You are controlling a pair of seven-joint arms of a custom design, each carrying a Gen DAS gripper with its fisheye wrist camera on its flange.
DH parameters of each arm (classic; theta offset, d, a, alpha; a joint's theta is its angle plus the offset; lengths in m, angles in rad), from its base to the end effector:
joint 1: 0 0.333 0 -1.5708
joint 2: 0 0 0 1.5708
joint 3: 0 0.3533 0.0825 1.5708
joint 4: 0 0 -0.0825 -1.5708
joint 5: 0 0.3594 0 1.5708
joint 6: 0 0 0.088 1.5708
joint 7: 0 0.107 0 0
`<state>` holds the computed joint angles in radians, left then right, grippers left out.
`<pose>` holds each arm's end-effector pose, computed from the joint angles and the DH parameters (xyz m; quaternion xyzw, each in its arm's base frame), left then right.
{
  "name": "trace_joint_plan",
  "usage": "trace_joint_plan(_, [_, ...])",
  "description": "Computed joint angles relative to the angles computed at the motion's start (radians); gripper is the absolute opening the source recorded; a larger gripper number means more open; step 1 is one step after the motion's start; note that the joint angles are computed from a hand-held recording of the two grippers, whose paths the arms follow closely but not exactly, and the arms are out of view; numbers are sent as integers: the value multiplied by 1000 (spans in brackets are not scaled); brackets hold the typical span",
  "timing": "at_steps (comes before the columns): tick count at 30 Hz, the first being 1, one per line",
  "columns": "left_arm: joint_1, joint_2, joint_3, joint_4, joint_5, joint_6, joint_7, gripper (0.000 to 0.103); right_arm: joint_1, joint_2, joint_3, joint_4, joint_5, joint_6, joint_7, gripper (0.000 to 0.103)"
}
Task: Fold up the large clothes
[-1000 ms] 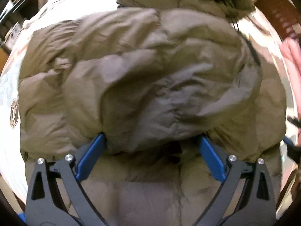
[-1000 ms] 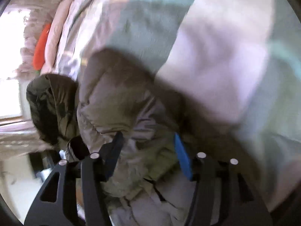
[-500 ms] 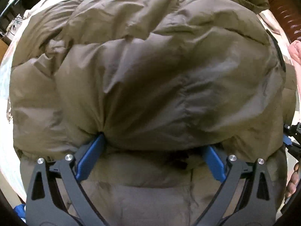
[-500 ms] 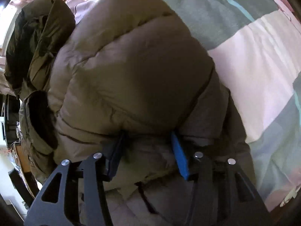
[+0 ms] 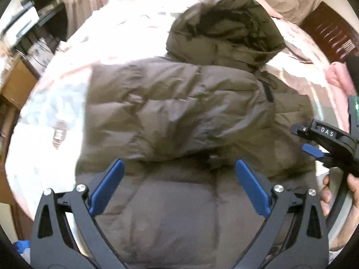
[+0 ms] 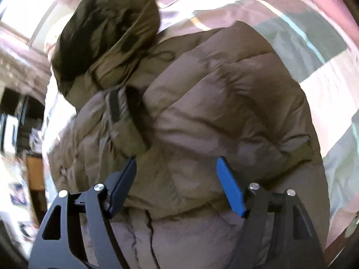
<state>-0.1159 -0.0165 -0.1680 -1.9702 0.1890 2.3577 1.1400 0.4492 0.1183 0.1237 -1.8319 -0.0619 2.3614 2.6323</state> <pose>0.5419 -0.1562 0.5662 -0.7041 0.6768 -0.1483 0.1556 0.5161 0.3275 0.5552 -0.5170 0.8309 -0.0123 0.2051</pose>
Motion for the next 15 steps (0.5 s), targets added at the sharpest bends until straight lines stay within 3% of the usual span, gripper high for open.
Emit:
trace_joint_plan(3, [17,-38,8,-48,63,-45,-13,101,22,20,18,32,-15,-50,-47,74])
trace_joint_plan(7, [40,-28,26,-83,30,-147,27,101,43,81,16,62,-33,-73,-93,74])
trace_joint_plan(9, [52,-36,36,-114,3,-162,68,101,46,133,15,110,-24,-173,-133,82])
trace_joint_plan(11, [68,-36,46,-134,-20,-200,93,101,52,159,9,130,-13,-213,-150,82])
trace_joint_plan(13, [90,-54,60,-168,-30,-203,83,101,72,154,0,142,-38,-219,-112,82])
trace_joint_plan(15, [107,-69,67,-189,-33,-192,81,101,81,125,6,118,-43,-131,-109,82])
